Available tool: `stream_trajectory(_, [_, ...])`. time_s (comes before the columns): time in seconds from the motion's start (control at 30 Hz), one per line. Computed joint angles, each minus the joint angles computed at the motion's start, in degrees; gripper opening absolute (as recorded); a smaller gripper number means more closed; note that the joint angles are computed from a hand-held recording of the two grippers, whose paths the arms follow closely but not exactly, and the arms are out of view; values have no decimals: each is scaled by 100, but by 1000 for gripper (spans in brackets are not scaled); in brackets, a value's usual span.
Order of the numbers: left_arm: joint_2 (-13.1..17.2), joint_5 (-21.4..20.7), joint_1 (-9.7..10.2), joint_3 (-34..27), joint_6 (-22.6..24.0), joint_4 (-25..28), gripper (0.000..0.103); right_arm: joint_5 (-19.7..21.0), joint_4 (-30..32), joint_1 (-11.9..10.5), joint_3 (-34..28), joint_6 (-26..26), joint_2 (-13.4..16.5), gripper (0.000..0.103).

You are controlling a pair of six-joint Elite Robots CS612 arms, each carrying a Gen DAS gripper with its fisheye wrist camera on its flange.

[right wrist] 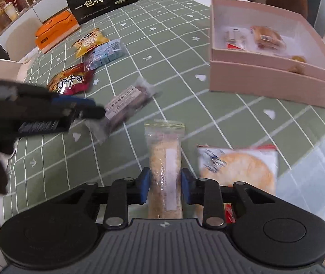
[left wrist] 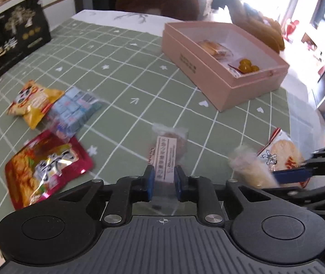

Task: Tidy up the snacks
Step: 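Grasp the long rice bar with the right gripper while the left holds the cookie packet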

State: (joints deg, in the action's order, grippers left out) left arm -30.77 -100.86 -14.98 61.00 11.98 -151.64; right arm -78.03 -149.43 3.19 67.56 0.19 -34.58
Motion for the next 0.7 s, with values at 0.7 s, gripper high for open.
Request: stream_trajectory(0.7, [238, 407, -161, -324, 364, 213, 50, -185, -868, -255, 871, 427, -475, 28])
